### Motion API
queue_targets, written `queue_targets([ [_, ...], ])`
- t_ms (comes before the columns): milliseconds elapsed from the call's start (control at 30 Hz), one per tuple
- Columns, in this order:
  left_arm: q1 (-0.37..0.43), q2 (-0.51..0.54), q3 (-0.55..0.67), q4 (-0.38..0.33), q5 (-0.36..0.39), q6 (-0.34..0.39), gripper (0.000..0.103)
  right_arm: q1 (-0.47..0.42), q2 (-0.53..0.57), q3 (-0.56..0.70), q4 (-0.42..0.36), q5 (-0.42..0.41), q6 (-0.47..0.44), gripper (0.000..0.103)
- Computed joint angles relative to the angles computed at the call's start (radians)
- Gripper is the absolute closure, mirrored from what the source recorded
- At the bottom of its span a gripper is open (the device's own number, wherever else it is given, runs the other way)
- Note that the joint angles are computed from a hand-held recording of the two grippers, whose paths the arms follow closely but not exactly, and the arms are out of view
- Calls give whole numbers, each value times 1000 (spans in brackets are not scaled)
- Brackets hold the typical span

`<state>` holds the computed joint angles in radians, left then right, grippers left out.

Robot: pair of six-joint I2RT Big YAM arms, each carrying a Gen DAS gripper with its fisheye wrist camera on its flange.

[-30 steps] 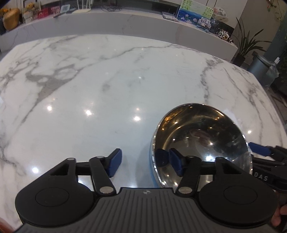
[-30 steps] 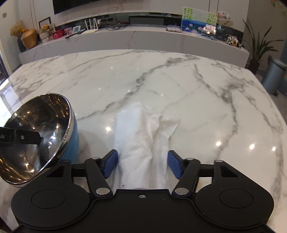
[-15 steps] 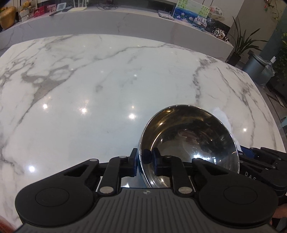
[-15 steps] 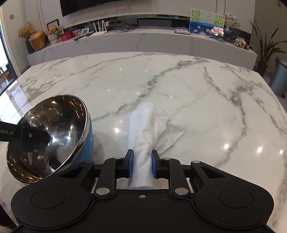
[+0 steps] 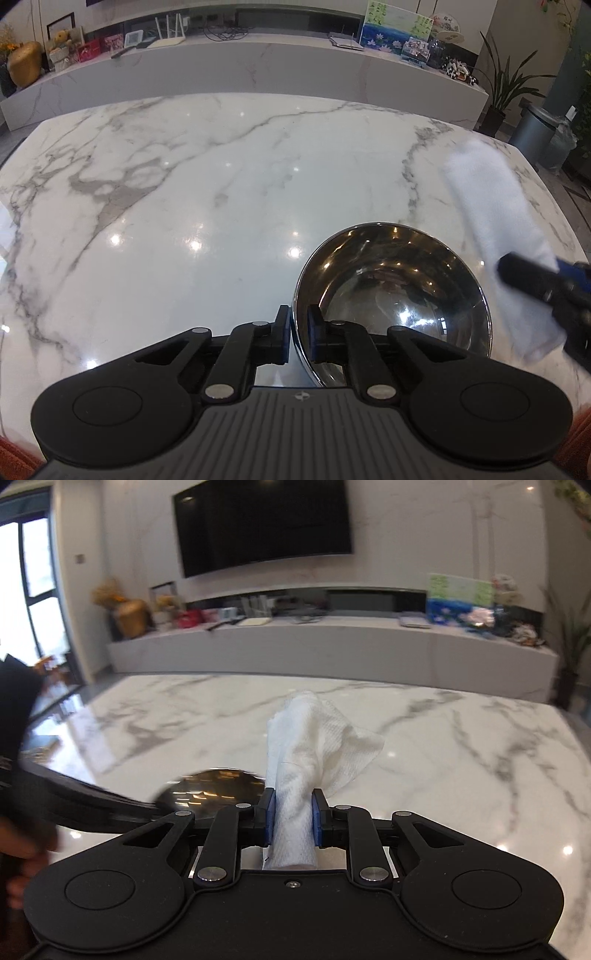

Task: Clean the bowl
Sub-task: 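Lift the bowl with the left tool while the right tool brings the cloth inside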

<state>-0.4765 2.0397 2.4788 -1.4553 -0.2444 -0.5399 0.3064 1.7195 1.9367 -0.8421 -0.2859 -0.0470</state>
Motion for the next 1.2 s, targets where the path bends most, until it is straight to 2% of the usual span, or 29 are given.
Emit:
queue_targets([
  [200, -2, -16, -22, 13, 6, -13, 95, 39, 24, 32, -91, -3, -55, 86],
  [400, -7, -34, -42, 34, 26, -5, 95, 36, 41, 51, -151, 19, -56, 86],
  [867, -34, -30, -47, 42, 1, 24, 93, 45, 32, 19, -172, 65, -55, 86],
  [967, -33, -27, -43, 39, 3, 24, 93, 50, 41, 37, -189, 75, -70, 85],
  [1067, -26, -21, -36, 28, 54, 16, 93, 61, 71, 80, -247, 59, -98, 86],
  [1200, -32, -21, -43, 21, 18, 31, 93, 79, 77, 83, -249, 83, -142, 85],
])
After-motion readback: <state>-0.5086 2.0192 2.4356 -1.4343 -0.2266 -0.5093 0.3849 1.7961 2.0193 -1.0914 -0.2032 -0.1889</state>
